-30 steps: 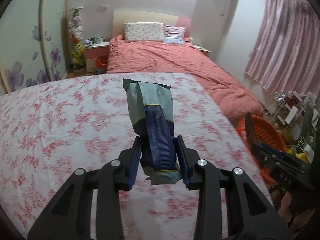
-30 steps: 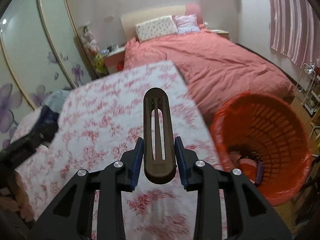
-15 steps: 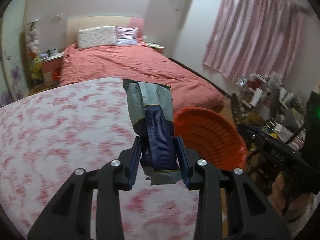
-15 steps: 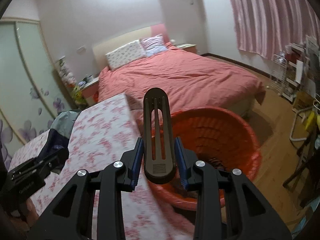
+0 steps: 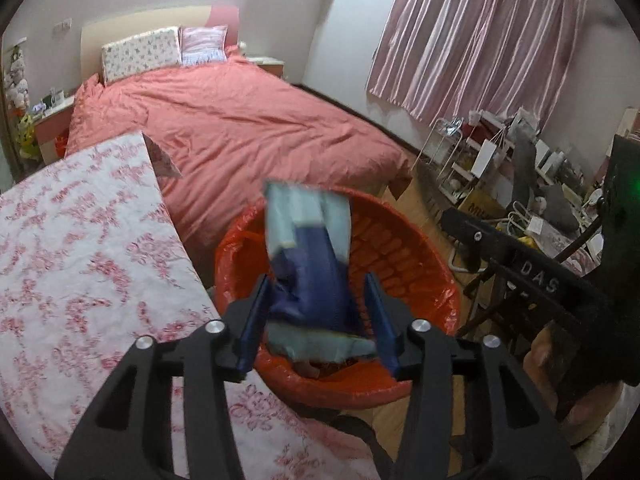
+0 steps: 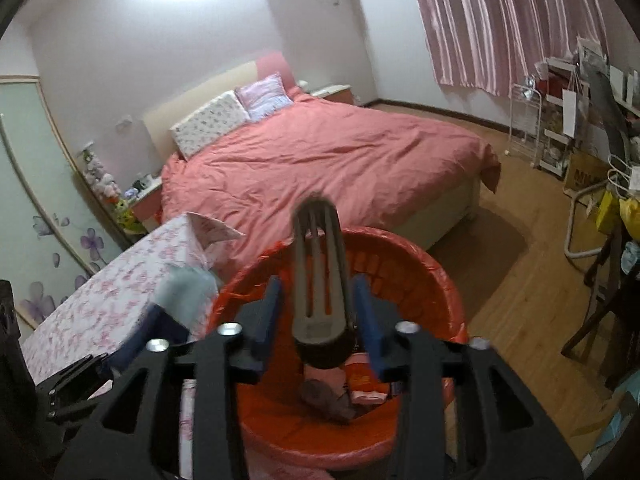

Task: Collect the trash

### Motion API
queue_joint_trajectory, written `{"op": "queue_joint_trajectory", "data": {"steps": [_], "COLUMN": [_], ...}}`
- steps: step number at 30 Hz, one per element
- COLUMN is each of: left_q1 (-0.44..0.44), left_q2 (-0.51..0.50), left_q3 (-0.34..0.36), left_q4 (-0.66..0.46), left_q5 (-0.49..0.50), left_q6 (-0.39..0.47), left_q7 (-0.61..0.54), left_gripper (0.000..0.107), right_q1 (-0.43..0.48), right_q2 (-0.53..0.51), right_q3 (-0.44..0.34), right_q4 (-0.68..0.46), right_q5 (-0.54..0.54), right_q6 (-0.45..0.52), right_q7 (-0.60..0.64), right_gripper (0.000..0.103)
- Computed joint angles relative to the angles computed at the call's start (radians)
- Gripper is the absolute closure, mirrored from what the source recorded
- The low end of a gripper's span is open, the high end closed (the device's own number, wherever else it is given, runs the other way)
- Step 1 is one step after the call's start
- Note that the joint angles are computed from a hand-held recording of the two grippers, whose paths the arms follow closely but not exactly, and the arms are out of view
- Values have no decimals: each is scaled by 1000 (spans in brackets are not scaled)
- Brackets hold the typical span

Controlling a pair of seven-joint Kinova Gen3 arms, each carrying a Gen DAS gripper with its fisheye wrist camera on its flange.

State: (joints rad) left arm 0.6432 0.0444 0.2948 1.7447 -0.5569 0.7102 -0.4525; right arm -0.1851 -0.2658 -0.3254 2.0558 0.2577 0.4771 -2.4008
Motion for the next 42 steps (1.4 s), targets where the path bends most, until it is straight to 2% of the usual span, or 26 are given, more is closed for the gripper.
{"op": "queue_joint_trajectory", "data": {"steps": [4,8,9,12,16,18,22,27,30,32,37,42], "left_q1": [2,-8,-8,-21,-53,-75,-152,-250,-321,-377,-478,-538], "left_q2": [11,-38,-61,-138,-258,-312,-416,-510,-585,-638,-742,-824], "left_q3": [-12,-5,7,70,179,236,394,561,640,692,758,770], "left_q4": [10,45,60,111,162,169,176,158,152,142,105,81], "left_q5": [-5,-14,-37,-112,-159,-166,-168,-125,-72,-33,61,120], "left_q6": [28,60,78,133,239,298,448,628,699,749,841,882], "left_q7": [15,40,66,159,258,291,350,383,390,388,347,294], "left_gripper": [51,47,46,37,24,18,9,9,8,8,8,8], "right_q1": [28,74,93,145,221,267,305,325,350,357,390,455], "right_q2": [-30,-80,-104,-156,-261,-324,-432,-573,-677,-700,-713,-781], "right_q3": [-37,-88,-114,-178,-318,-402,-478,-482,-495,-501,-543,-576], "right_q4": [27,45,50,56,49,31,8,32,41,34,-18,-47], "right_q5": [30,69,84,111,135,132,100,15,-35,-63,-129,-188], "right_q6": [3,16,19,26,81,131,178,158,159,171,255,331], "right_q7": [-43,-83,-101,-125,-161,-161,-138,-107,-124,-102,-25,23], "right_gripper": [41,26,20,12,3,3,2,2,2,2,2,2]}}
